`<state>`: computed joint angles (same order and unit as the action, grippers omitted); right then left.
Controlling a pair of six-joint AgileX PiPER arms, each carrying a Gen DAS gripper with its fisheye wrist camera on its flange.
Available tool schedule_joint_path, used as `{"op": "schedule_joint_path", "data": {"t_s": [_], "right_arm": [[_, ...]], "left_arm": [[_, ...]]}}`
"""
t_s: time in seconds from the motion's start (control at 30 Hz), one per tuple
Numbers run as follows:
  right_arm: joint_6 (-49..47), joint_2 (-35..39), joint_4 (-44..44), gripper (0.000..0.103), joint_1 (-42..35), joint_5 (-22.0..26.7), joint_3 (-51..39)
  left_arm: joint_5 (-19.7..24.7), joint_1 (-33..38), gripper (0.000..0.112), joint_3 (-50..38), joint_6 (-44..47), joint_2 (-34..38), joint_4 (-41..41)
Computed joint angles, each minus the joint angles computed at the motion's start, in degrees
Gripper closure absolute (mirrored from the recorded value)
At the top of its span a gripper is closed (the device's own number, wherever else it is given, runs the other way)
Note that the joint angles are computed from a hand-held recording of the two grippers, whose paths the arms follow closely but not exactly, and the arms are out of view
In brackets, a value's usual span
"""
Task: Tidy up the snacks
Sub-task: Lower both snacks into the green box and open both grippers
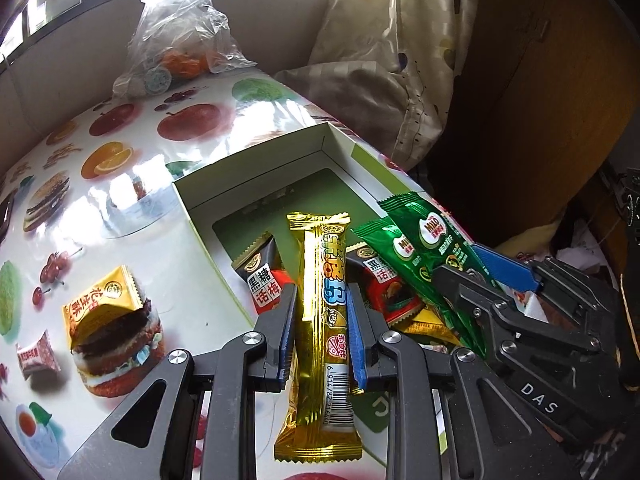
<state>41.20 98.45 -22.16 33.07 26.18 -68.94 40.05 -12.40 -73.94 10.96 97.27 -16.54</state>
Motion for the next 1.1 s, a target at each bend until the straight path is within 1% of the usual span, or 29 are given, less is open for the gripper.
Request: {"op": "schedule_joint_path", "data": {"t_s": [0.07, 0.2, 0.27, 0.37, 0.63, 0.83, 0.9, 1.1], "right_arm": [[0.39, -0.04, -0.61, 0.066, 0.16, -0.03, 0.10], [-2.95, 0.67, 2.25, 0.066, -0.46, -1.29, -0.42], [-2.93, 0.77, 2.18, 0.066, -0.37, -1.37, -0.56], [-6.14, 0.94, 5.42, 0.066, -0.70, -2.27, -0.55], [-5.73, 1.18, 4.81, 0.066, -0.01, -2.52, -0.70], [-3.75, 1.04, 3.28, 0.063, 0.49, -2.29, -0.54], [-3.03, 0.79, 2.89, 0.060, 0.59, -2.46, -0.25], [-1.73, -0.11, 1.71, 0.058, 0.73, -2.14, 0.35]], "left_arm": [[-0.10, -0.01, 0.088, -0.11, -0.48, 0.17, 0.28], [0.25, 0.45, 0.088, -0.23, -0.14, 0.29, -0.73], [0.23, 0.55, 0.088, -0.23, 0.03, 0.35, -0.91], [0.28, 0.57, 0.088, -0.29, 0.10, 0.40, -0.96], [0.37, 0.66, 0.087, -0.39, -0.06, 0.33, -0.93], [0.27, 0.89, 0.079, 0.21, 0.70, -0.44, -1.22], [0.17, 0.93, 0.075, 0.45, 0.69, -0.76, -1.12], [0.10, 1.27, 0.075, 1.51, 1.12, -2.03, -1.51]]}}
